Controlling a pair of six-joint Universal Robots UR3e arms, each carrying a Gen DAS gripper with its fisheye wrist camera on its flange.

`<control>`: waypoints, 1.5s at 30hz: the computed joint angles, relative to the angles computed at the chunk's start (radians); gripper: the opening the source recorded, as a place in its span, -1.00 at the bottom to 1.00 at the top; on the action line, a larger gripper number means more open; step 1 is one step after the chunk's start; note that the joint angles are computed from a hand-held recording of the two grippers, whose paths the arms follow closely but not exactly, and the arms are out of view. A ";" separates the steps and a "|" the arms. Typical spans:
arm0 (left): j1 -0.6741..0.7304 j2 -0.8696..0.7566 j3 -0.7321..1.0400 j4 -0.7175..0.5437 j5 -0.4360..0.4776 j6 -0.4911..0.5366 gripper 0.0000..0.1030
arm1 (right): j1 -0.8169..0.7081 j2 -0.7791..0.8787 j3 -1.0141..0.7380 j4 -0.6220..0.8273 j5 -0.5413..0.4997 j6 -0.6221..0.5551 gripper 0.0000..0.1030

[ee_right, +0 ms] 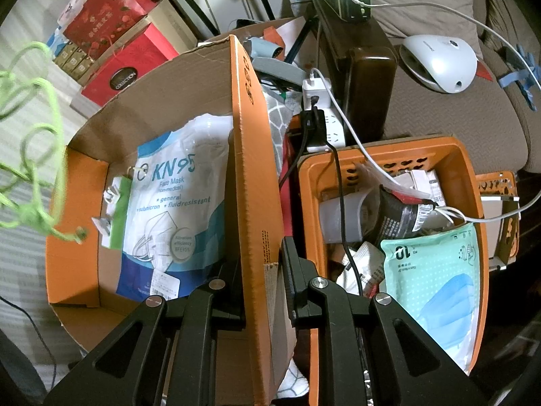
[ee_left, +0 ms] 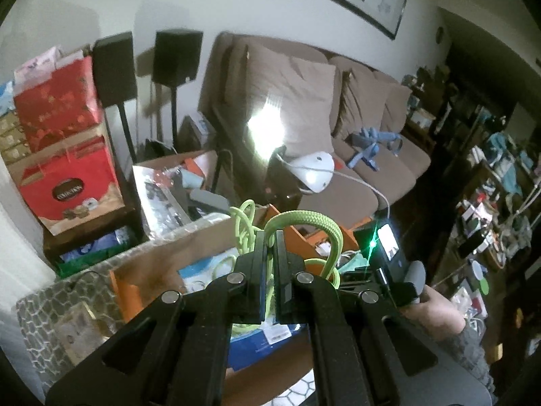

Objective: Organize objects
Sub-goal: 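Carry the green cable with left gripper over the cardboard box, then lower the green cable onto the mask bag and open left gripper, then move left gripper out of the box to the gold foil package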

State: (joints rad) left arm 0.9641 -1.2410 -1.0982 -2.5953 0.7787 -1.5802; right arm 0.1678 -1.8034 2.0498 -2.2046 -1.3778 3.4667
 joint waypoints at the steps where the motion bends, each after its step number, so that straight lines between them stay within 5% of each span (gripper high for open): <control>1: -0.023 0.016 -0.046 0.046 0.003 -0.029 -0.95 | 0.000 0.001 0.000 -0.002 0.001 0.001 -0.68; 12: -0.252 0.094 -0.492 0.551 0.094 -0.349 -0.95 | -0.002 -0.003 0.000 0.002 0.002 -0.001 -0.68; 19: -0.306 0.106 -0.660 0.745 0.172 -0.416 -0.94 | -0.001 -0.001 -0.001 0.001 0.002 0.000 -0.68; 23: -0.291 0.112 -0.664 0.740 0.197 -0.382 -0.83 | -0.001 -0.002 0.000 0.001 0.002 0.001 -0.68; 25: -0.268 0.107 -0.651 0.711 0.201 -0.367 -0.43 | -0.001 -0.003 0.001 0.001 0.001 0.000 -0.68; 28: -0.236 0.096 -0.630 0.693 0.203 -0.355 -0.08 | -0.002 -0.003 0.002 0.001 0.001 -0.002 -0.68; 34: -0.135 0.045 -0.524 0.565 0.212 -0.266 0.25 | -0.001 -0.002 0.001 0.000 0.002 -0.001 -0.68; 41: -0.022 -0.033 -0.396 0.498 0.205 -0.203 0.33 | -0.004 -0.006 0.003 0.002 0.002 -0.004 -0.68; 45: 0.039 -0.130 -0.298 0.451 0.192 -0.210 0.74 | -0.005 -0.007 0.005 0.002 0.004 -0.005 -0.68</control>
State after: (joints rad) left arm 1.0029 -1.3708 -1.3962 -2.1440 0.9706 -1.7904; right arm 0.1624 -1.8102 2.0544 -2.2031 -1.3738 3.4618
